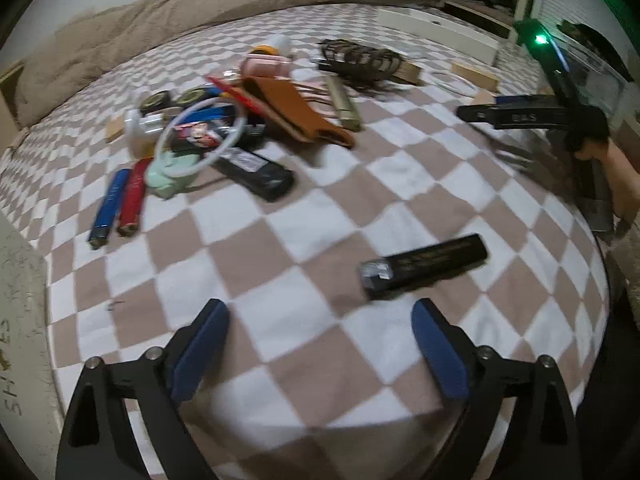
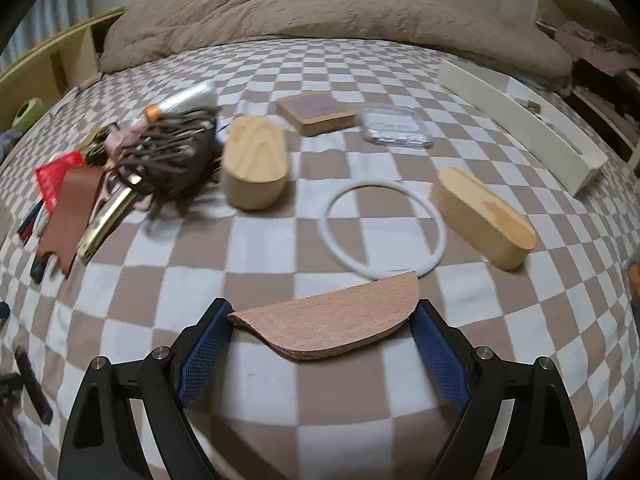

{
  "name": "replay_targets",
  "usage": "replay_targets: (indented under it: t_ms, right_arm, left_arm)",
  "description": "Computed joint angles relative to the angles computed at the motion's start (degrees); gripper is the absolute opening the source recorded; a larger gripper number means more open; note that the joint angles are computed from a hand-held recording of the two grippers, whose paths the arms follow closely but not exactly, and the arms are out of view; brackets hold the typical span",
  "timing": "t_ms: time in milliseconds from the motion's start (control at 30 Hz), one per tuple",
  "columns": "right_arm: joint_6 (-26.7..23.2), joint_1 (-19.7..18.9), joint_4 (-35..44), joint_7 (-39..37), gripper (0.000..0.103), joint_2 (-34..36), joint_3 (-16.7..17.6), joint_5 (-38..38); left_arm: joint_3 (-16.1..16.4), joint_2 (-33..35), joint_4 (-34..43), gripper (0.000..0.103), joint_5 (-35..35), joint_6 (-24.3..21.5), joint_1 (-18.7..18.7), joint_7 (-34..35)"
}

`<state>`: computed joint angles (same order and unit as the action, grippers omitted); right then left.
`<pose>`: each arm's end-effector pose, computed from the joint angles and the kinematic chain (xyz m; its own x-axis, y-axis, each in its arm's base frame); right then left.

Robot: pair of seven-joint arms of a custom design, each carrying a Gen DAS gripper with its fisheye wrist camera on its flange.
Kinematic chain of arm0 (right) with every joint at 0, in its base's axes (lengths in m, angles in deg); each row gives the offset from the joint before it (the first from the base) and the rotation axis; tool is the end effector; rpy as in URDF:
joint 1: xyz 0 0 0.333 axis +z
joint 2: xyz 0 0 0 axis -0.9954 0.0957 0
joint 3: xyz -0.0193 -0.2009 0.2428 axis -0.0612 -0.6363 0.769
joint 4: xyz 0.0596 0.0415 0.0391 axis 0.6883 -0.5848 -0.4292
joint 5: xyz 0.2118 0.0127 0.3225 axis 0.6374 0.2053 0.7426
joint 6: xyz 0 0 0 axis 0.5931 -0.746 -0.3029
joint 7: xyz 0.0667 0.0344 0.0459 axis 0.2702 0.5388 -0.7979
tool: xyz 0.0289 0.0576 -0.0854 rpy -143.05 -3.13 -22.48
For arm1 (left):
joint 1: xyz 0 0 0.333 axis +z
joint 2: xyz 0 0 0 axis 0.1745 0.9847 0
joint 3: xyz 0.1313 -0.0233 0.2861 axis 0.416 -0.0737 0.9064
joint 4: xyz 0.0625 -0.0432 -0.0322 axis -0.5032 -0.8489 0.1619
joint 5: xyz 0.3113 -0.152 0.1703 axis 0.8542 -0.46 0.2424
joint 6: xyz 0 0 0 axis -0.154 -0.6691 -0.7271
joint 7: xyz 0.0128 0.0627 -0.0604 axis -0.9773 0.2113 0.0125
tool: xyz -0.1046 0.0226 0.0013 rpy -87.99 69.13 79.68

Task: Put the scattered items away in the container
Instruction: 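Regrip the black lighter crosswise with the left tool while the right tool lifts the wooden piece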

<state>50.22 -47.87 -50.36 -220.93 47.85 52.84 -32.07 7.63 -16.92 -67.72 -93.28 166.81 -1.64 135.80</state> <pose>0.4130 0.3987 0.3866 -0.5193 -0.8543 0.0239 -0.6999 0.4091 -0.5855 0.5291 -0.2539 0.3890 -0.9483 -0.3173 0.0017 -0.2741 0.8165 -0.5081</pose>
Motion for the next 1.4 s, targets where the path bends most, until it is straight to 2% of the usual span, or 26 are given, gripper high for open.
replay_targets:
  t_ms: [100,267,367,567,767,900,1033,1200,1400]
  right_arm:
    - [0.28,0.35,0.85,-0.32,0.091,0.69,0.18,0.18]
    - [0.18,0.98,2.87,-1.77,0.091,2.11,0.13,0.75]
    - [-0.38,1.52,4.58,-2.89,0.091,3.32,-0.02,1.18]
    - [-1.34,2.62,7.87,-5.55,0.091,5.59,-0.48,2.03]
    - [-1.74,3.72,10.17,-7.23,0.090,7.05,-0.91,2.69]
    - [-0.16,4.12,10.89,-6.00,0.091,7.63,-1.16,3.27]
    - [0.99,4.98,13.79,-6.73,0.091,9.78,-1.36,3.06]
    - [4.28,6.29,16.65,-7.73,0.090,11.97,-2.17,2.06]
    - [4.12,8.15,19.18,-7.76,0.090,13.55,-3.15,1.73]
  left_arm:
    - [-0.33,-0.76,-0.85,0.097,-0.98,-0.87,-0.26,0.17]
    - [-0.39,-1.09,-0.68,0.101,-2.70,-3.53,-0.92,-3.89]
    - [-0.61,-1.78,-1.50,0.102,-4.02,-3.34,-1.48,-5.12]
    - [-1.11,-2.97,-4.82,0.102,-4.51,3.59,-3.42,-7.09]
    - [-1.72,-3.03,-6.38,0.102,-6.73,8.57,-4.37,-7.42]
    - [-2.07,-3.30,-7.26,0.100,-7.94,10.63,-4.78,-5.84]
    - [-2.18,-4.06,-7.91,0.082,-10.66,10.88,-4.81,-3.31]
    - [-1.73,-4.60,-8.10,0.081,-11.97,10.03,-5.00,-1.75]
    - [-1.23,-4.85,-7.92,0.081,-12.07,8.95,-4.91,-3.43]
